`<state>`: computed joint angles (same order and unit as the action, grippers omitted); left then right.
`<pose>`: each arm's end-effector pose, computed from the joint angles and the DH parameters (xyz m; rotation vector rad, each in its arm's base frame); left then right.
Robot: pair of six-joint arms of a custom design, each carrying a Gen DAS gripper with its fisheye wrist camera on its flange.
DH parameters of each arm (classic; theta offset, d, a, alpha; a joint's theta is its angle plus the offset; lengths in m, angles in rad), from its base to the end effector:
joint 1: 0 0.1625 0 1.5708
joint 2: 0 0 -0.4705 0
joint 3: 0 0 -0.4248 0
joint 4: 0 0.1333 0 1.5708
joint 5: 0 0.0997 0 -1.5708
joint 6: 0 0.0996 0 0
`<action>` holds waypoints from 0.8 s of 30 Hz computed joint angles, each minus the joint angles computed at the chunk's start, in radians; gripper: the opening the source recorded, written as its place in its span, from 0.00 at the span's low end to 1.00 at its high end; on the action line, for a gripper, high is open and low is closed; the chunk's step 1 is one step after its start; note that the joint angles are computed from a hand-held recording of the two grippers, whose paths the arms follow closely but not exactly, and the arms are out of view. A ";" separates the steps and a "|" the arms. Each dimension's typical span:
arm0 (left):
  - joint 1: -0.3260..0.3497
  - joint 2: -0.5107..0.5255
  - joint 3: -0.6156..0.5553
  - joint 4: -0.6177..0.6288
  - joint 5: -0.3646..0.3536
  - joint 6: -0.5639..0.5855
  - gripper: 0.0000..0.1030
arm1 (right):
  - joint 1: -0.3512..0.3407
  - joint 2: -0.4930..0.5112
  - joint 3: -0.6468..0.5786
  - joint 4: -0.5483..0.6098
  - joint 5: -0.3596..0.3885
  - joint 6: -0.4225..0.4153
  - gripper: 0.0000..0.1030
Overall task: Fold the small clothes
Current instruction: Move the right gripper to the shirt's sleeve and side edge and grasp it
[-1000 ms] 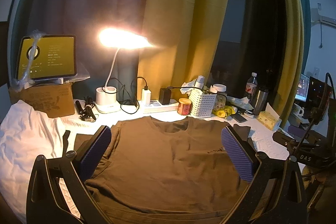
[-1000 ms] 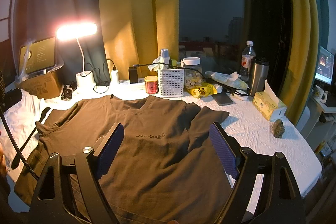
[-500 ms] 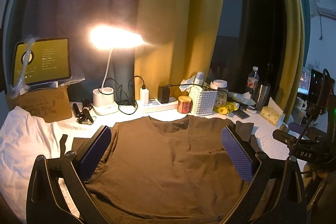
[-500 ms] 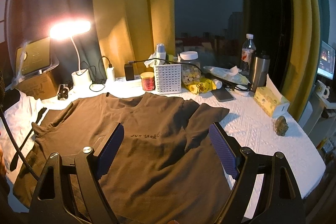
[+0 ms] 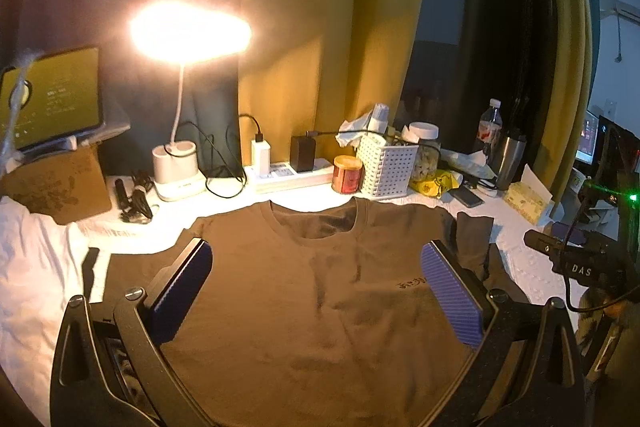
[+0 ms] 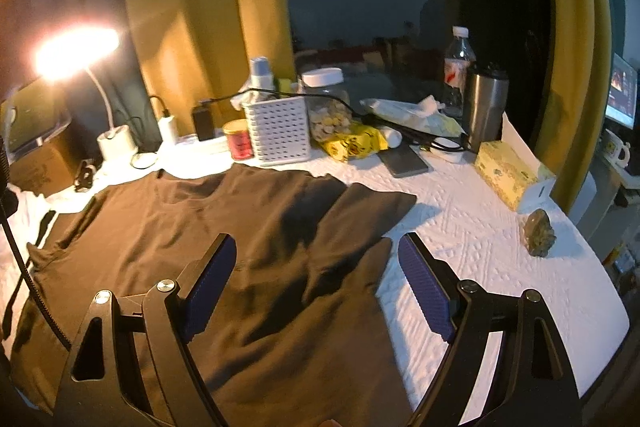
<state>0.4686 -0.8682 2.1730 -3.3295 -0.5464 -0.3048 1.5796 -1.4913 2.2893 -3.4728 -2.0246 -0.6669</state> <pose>-0.3724 -0.4333 0.1089 0.6251 2.2625 -1.2566 0.0937 -0.4579 0.3761 0.4248 -2.1325 1.0941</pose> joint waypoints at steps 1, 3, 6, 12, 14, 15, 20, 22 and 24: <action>0.009 0.005 -0.009 0.009 -0.006 -0.004 0.99 | -0.009 0.001 -0.009 0.010 0.005 0.001 0.83; 0.023 0.016 -0.027 0.027 -0.011 -0.009 0.99 | -0.024 0.012 -0.035 0.023 0.003 -0.001 0.83; 0.046 0.031 -0.054 0.060 -0.020 -0.021 0.99 | -0.040 0.027 -0.068 0.044 0.004 -0.009 0.83; 0.088 0.057 -0.106 0.101 -0.027 -0.022 0.99 | -0.070 0.065 -0.136 0.090 0.001 -0.022 0.83; 0.103 0.065 -0.125 0.124 -0.029 -0.027 0.99 | -0.080 0.078 -0.159 0.108 0.001 -0.021 0.83; 0.108 0.069 -0.134 0.131 -0.030 -0.026 0.99 | -0.084 0.083 -0.169 0.116 0.001 -0.021 0.83; 0.139 0.088 -0.173 0.165 -0.030 -0.025 0.99 | -0.112 0.119 -0.228 0.158 0.011 -0.030 0.83; 0.151 0.095 -0.186 0.173 -0.034 -0.025 0.99 | -0.121 0.132 -0.248 0.179 0.011 -0.038 0.83; 0.161 0.101 -0.198 0.185 -0.036 -0.026 0.99 | -0.131 0.149 -0.272 0.201 0.009 -0.049 0.83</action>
<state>0.6298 -0.7667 1.9746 -3.1450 -0.5822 -0.3311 1.4489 -1.3426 2.0169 -3.2716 -2.0154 -0.7159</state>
